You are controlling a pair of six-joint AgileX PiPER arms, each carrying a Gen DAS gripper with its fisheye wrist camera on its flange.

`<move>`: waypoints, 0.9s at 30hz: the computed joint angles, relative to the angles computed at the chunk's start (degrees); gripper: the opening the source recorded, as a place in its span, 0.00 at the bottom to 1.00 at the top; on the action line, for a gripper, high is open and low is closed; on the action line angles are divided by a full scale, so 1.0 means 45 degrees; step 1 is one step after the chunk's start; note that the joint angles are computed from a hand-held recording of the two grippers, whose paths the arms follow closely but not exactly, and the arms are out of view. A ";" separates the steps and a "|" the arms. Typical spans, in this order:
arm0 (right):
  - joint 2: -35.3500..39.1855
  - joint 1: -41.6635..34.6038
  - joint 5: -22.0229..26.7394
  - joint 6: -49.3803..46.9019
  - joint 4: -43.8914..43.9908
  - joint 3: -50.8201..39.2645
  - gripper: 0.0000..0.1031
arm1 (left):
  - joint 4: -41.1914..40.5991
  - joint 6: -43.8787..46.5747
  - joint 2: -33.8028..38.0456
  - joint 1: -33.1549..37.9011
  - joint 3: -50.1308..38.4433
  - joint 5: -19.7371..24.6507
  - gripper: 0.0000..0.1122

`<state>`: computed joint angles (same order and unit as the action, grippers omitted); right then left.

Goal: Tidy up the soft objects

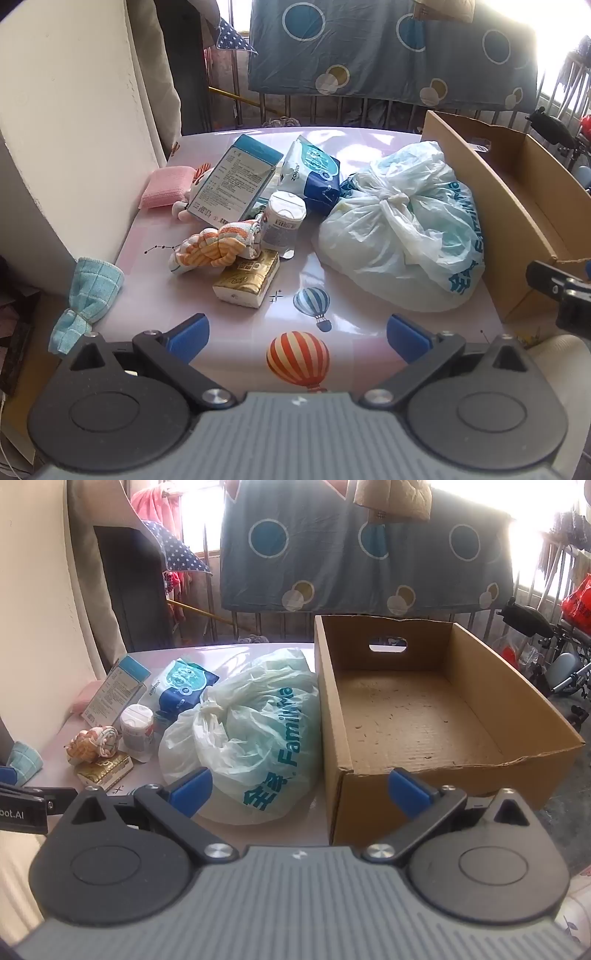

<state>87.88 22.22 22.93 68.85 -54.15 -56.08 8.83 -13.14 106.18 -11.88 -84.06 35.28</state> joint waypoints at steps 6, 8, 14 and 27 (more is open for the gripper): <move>-0.0127 -0.0217 -0.0159 -0.0768 0.0678 0.0034 0.99 | 0.0465 -0.0289 -0.0035 0.0004 0.0077 -0.0100 0.91; -0.0023 -0.0133 0.0051 -0.1296 0.1205 -0.0310 0.99 | 0.0878 -0.0789 -0.0149 -0.0109 0.0353 -0.0206 0.91; -0.0036 -0.0105 0.0072 -0.1410 0.1348 -0.0398 0.99 | 0.1086 -0.1212 -0.0320 -0.0106 0.0686 -0.0325 0.91; -0.0200 -0.0024 0.0015 -0.1945 0.1955 -0.0294 0.99 | 0.1032 -0.1363 -0.0298 -0.0166 0.0561 -0.0217 0.91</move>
<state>86.98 22.11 23.00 60.10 -45.35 -57.40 13.47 -19.28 104.84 -12.63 -81.54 34.30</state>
